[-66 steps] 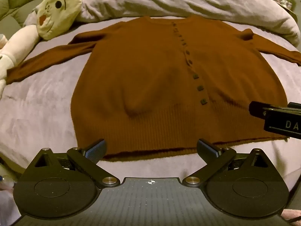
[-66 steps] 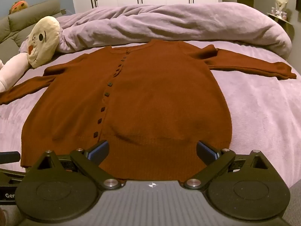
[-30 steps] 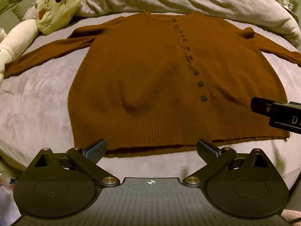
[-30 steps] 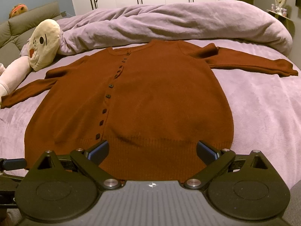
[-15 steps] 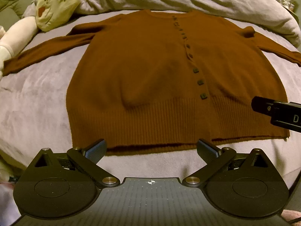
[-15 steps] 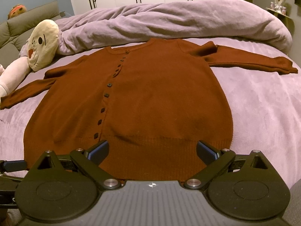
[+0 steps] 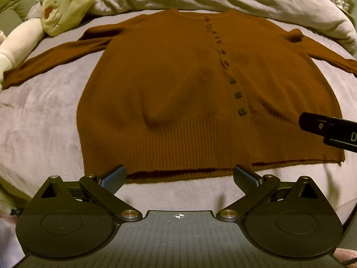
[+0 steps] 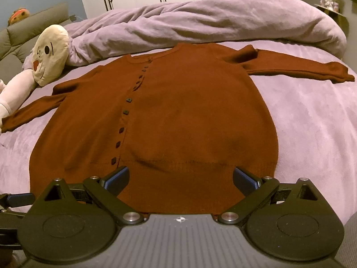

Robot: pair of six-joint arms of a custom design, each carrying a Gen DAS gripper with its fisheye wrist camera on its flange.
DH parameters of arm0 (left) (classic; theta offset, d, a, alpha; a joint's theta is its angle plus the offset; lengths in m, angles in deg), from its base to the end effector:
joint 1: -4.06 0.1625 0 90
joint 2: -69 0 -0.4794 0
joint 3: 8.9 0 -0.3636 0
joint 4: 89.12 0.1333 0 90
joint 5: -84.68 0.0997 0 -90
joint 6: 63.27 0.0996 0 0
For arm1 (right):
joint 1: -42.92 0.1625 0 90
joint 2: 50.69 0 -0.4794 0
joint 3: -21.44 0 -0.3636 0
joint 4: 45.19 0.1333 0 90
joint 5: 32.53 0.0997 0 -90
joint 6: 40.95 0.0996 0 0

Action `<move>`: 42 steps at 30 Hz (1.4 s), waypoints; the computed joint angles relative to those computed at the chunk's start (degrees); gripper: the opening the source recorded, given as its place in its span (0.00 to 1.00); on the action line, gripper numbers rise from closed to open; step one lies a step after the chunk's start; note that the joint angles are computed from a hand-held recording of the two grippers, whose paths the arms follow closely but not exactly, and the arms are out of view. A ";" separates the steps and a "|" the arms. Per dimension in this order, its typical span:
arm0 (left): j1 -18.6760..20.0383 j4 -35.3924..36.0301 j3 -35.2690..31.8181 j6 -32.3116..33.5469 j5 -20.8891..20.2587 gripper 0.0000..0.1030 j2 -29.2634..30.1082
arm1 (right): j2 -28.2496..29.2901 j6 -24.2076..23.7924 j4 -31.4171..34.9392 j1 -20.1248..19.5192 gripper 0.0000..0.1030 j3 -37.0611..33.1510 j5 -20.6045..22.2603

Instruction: Fold small clothes

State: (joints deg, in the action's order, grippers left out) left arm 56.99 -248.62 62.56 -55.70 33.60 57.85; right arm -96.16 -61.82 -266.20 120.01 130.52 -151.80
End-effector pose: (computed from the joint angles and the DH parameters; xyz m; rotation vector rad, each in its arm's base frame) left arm -0.3026 -0.7255 -0.1212 0.8811 2.3326 -0.4179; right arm -0.0552 -0.6197 0.2372 -0.2168 -2.0981 1.1684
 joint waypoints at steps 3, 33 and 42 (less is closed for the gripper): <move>0.00 0.21 -0.12 -0.05 0.01 1.00 0.09 | 0.14 -0.33 -0.15 -0.11 0.96 -0.06 0.26; 0.04 3.33 -2.85 -1.67 0.13 1.00 1.52 | -1.22 3.05 1.01 -2.43 0.96 1.36 5.23; 0.05 5.28 -4.29 -2.60 0.36 1.00 2.14 | -2.04 2.98 1.52 -4.04 0.96 2.10 10.21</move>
